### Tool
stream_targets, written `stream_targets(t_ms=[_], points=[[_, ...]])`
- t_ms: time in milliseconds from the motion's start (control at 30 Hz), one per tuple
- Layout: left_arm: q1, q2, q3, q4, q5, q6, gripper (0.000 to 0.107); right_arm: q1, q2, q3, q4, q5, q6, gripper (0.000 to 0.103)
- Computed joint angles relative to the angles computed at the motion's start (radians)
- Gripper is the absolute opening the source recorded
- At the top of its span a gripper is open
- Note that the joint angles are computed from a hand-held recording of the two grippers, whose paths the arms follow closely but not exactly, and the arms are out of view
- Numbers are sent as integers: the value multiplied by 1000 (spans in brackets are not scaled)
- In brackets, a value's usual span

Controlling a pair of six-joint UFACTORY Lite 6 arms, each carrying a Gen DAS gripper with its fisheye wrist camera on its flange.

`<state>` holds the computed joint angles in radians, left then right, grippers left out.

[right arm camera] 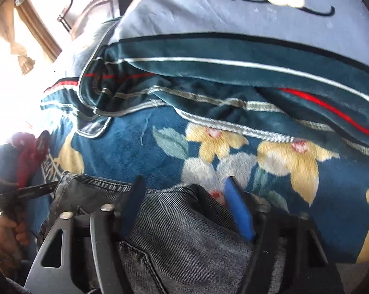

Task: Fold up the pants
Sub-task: 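Grasp the jeans waistband with the left gripper while the right gripper grasps the waistband beside it, then carry the grey jeans waistband over onto the legs with the left gripper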

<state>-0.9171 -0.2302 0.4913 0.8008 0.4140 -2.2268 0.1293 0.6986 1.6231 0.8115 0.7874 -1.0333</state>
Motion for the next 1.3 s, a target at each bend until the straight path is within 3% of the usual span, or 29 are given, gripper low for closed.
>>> stream_targets(t_ms=[33, 67, 133, 200, 333, 433, 533, 667, 700, 767, 933, 1033, 1100, 1300], points=[[-7, 3, 1, 0, 6, -4, 1, 9, 11, 22, -25, 22, 16, 61], [-12, 19, 12, -5, 14, 4, 1, 26, 23, 44, -69, 49, 41, 43], [-15, 61, 49, -32, 32, 50, 1, 81, 56, 76, -206, 54, 116, 22], [-26, 89, 81, -55, 65, 92, 1, 143, 19, 5, -309, -40, 142, 15], [-57, 90, 104, -26, 127, 72, 1, 152, -75, -100, -250, -177, 110, 8], [-45, 121, 122, -23, 128, 92, 1, 165, -122, -163, -207, -303, 97, 8], [-35, 210, 171, -34, 134, 138, 2, 191, -45, -116, -277, -334, 198, 8], [-35, 267, 224, -56, 170, 204, 2, 203, -23, -158, -249, -401, 167, 14], [-30, 256, 223, -67, 167, 219, 2, 204, -31, -158, -262, -394, 188, 18], [-23, 174, 183, -98, 154, 238, 2, 187, -92, -196, -223, -357, 175, 37], [-135, -143, 53, -219, 225, 238, 2, 95, -410, -494, 68, -187, -168, 53], [-260, -285, 12, -318, 280, 198, 2, 49, -619, -710, 110, -61, -299, 53], [-378, -342, -10, -334, 300, 62, 2, 50, -755, -848, 119, 4, -358, 54], [-577, -309, -40, -196, 182, -364, 2, 153, -1016, -1089, 79, 8, -363, 56]])
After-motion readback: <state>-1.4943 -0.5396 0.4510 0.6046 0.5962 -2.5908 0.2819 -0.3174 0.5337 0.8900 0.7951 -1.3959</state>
